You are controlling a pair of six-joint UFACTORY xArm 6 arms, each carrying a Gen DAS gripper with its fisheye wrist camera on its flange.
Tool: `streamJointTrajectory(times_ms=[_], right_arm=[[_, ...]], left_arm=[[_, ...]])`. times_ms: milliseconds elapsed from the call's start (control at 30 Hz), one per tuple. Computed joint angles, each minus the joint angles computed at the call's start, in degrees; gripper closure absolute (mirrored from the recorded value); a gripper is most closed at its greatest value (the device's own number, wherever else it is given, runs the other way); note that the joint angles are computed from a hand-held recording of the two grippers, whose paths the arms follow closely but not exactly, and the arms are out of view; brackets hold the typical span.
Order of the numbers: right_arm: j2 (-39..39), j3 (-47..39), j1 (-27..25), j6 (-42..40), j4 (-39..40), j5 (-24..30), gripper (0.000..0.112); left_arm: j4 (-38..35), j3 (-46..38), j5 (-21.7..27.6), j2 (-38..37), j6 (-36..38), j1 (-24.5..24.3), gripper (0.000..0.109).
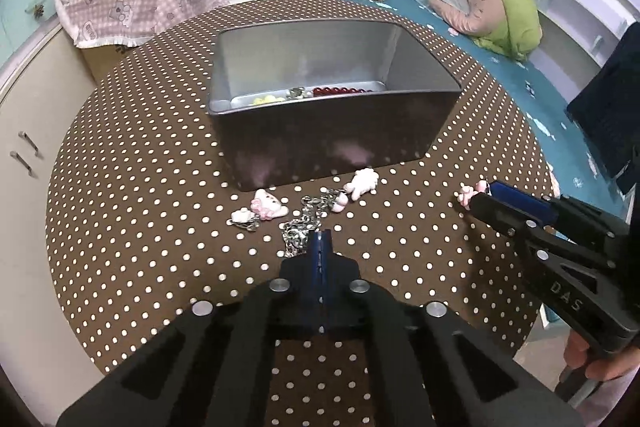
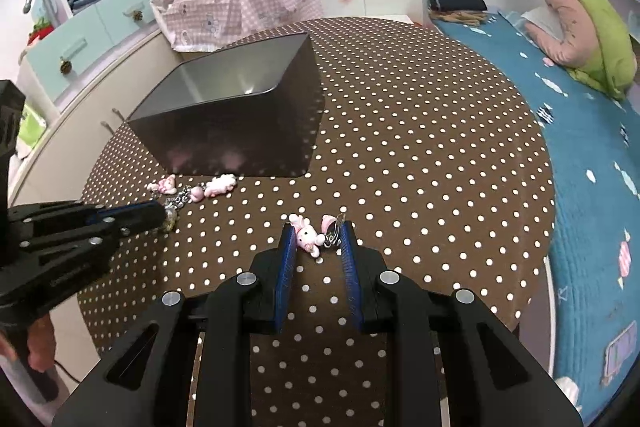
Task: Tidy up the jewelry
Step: 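Carry both held charms into the tin and open both tools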
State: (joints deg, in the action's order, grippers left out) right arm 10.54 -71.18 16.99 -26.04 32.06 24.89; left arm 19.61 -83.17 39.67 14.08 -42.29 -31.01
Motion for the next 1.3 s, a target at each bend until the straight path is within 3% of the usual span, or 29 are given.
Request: streamJointTrajectory(times_ms=[433,700,1033,1300], right_arm=[[-0.43,-0.20,0.60,-1.13,1.03,-0.31,0.089],[-1.22,-1.23,1.03,-1.84,0.60,-1.56,0.089],[1.51,-10.32,1.77,-2.23,-0.90,-3.20,0.089],[8.30,-22.26,2.46,-2.88,-0.41,1.27,0.087]], left_arm=[[1.61,7.48,-4.47,-7.90,-3.51,1.17,0.109],[3.86,7.53,-4.82,-9.34,-5.56,1.91,0.109],[4.91,0.61,-5.80,-6.28,-3.94,3.96,0.109],[2.48,-9.67,-5.06,0.91,0.43,5.23,0.108]])
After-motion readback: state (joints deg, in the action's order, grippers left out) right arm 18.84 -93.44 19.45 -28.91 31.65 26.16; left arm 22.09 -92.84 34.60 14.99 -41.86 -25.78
